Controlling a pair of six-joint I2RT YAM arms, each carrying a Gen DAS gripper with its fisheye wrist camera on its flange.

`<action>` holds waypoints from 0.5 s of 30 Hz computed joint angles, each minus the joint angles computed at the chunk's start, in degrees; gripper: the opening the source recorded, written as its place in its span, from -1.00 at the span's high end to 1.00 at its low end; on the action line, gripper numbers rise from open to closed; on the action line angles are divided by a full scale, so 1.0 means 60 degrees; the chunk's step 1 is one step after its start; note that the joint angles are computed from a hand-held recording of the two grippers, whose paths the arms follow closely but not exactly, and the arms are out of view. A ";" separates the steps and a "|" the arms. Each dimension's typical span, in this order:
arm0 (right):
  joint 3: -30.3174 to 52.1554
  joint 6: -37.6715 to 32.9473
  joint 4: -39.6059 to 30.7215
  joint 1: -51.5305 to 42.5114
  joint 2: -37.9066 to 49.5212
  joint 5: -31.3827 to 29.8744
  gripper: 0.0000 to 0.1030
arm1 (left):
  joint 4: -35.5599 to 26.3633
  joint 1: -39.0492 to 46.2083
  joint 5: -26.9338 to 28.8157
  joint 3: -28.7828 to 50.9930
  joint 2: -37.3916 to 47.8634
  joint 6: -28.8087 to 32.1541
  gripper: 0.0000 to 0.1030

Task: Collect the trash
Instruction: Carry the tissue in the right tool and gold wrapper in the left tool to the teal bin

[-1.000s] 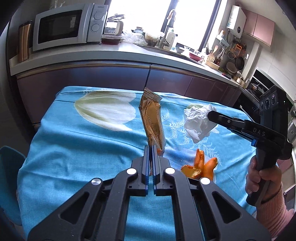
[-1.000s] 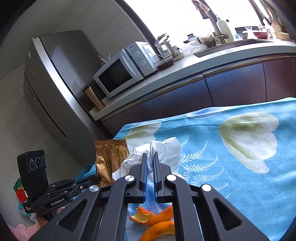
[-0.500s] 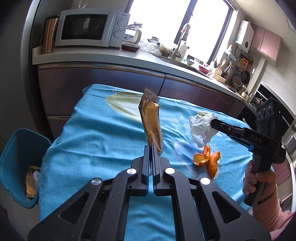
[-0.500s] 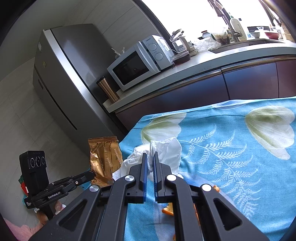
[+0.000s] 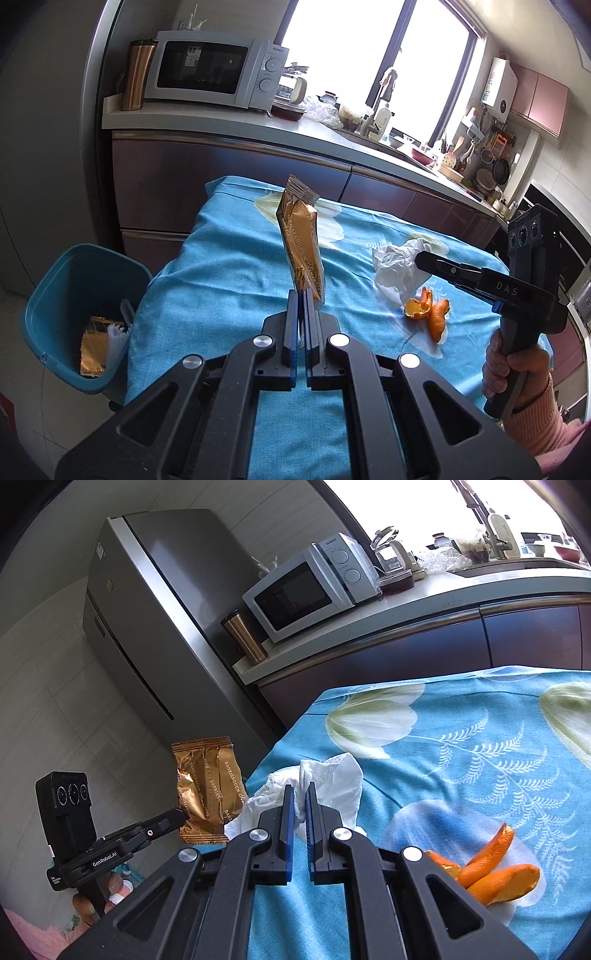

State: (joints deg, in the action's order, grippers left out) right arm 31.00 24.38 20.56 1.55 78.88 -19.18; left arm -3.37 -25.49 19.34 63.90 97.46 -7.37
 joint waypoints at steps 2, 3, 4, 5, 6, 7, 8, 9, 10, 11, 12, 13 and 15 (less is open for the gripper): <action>0.0097 0.0034 0.0013 0.0254 0.0131 0.0113 0.91 | 0.0016 0.0111 0.0016 -0.0118 -0.0129 -0.0027 0.94; 0.0160 0.0049 0.0011 0.0382 0.0196 0.0175 0.91 | 0.0046 0.0211 0.0052 -0.0234 -0.0226 -0.0011 0.94; 0.0189 0.0067 0.0027 0.0509 0.0235 0.0236 0.91 | 0.0028 0.0272 0.0047 -0.0246 -0.0269 -0.0012 0.94; 0.0251 0.0085 0.0036 0.0628 0.0298 0.0289 0.91 | 0.0029 0.0360 0.0063 -0.0269 -0.0300 -0.0009 0.94; 0.0326 0.0097 0.0047 0.0751 0.0379 0.0349 0.91 | 0.0036 0.0438 0.0090 -0.0355 -0.0394 -0.0003 0.94; 0.0395 0.0103 0.0047 0.0879 0.0449 0.0425 0.91 | 0.0028 0.0514 0.0099 -0.0415 -0.0477 0.0002 0.94; 0.0461 0.0109 0.0054 0.0991 0.0529 0.0485 0.91 | 0.0023 0.0593 0.0106 -0.0472 -0.0550 0.0010 0.94; 0.0524 0.0116 0.0060 0.1086 0.0607 0.0522 0.91 | 0.0023 0.0691 0.0142 -0.0540 -0.0623 0.0026 0.94; 0.0605 0.0111 0.0046 0.1192 0.0689 0.0584 0.91 | 0.0014 0.0780 0.0155 -0.0594 -0.0686 0.0040 0.94; 0.0692 0.0104 0.0025 0.1297 0.0771 0.0652 0.91 | 0.0006 0.0862 0.0159 -0.0636 -0.0739 0.0048 0.94; 0.0772 0.0109 0.0023 0.1391 0.0858 0.0683 0.91 | -0.0029 0.0956 0.0190 -0.0608 -0.0742 0.0064 0.94; 0.0854 0.0110 0.0008 0.1459 0.0935 0.0688 0.91 | -0.0044 0.1045 0.0215 -0.0627 -0.0773 0.0086 0.94; 0.1020 0.0120 -0.0006 0.1602 0.1112 0.0738 0.91 | -0.0062 0.1202 0.0239 -0.0686 -0.0864 0.0108 0.94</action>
State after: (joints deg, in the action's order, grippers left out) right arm 37.12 25.10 20.53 11.16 85.55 -14.76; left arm -3.74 -18.28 20.78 59.78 92.28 -6.73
